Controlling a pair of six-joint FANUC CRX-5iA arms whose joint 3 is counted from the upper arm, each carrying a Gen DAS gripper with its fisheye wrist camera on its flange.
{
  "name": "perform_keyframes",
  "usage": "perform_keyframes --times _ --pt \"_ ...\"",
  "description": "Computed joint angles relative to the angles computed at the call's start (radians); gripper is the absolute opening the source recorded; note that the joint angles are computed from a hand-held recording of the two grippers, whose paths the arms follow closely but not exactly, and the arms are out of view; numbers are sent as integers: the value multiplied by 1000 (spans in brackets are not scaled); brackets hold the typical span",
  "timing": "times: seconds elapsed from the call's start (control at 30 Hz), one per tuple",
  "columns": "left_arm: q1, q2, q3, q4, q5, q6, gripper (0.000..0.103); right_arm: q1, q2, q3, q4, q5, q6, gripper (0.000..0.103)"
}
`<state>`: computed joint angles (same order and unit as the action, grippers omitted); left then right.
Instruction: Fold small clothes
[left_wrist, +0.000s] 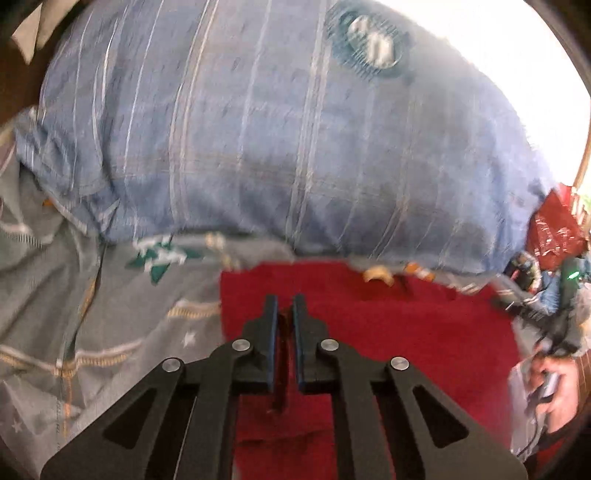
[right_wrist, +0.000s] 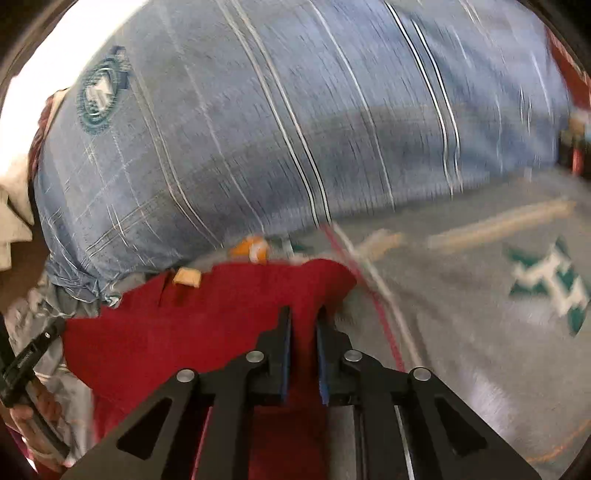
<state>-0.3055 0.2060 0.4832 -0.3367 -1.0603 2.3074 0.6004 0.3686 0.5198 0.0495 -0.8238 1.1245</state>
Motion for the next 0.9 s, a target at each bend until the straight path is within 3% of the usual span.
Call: perform_keyframes --times 0.07,0.17,0.2,0.23,0.3,0.33,0.43,0.5,0.57,0.6,0.63,0.67,0.73,0.8,0.9 --pt "27 28 0 62 -37 -8 5 25 -11 -48 143 67 -57 9" --pt "35 52 -16 108 -55 -4 7 23 40 -3 186 -5 -91 12" --pt "29 61 -11 101 -68 7 7 18 47 -3 188 -17 -108 16" --pt "22 62 -11 90 -70 17 8 17 49 -15 213 -26 -155 31" --pt "10 60 -3 68 -81 28 11 19 20 -40 230 -36 -203 36" --pt "6 54 -6 65 -78 28 16 20 -14 -69 215 -11 -189 38" --pt "-4 45 -8 42 -92 41 28 49 -106 -141 177 5 -109 66" --pt "-8 41 -12 38 -100 46 33 83 -124 -153 195 -47 -67 65" --pt "-19 41 -4 16 -116 54 42 117 -139 -199 261 -61 -65 55" --pt "-30 44 4 -6 -130 57 50 129 -128 -208 306 -89 -73 47" --pt "-37 51 17 -23 -147 57 57 136 -103 -198 339 -135 -73 24" --pt "-45 56 27 -41 -167 58 60 138 -80 -192 372 -177 -76 18" --pt "-40 55 18 -30 -172 54 61 139 -67 -232 454 -183 -117 23" --pt "-35 48 11 -24 -177 62 61 127 -78 -218 408 -183 -127 22" --pt "-53 33 18 -74 -184 92 61 129 -130 -267 431 -129 -182 31"
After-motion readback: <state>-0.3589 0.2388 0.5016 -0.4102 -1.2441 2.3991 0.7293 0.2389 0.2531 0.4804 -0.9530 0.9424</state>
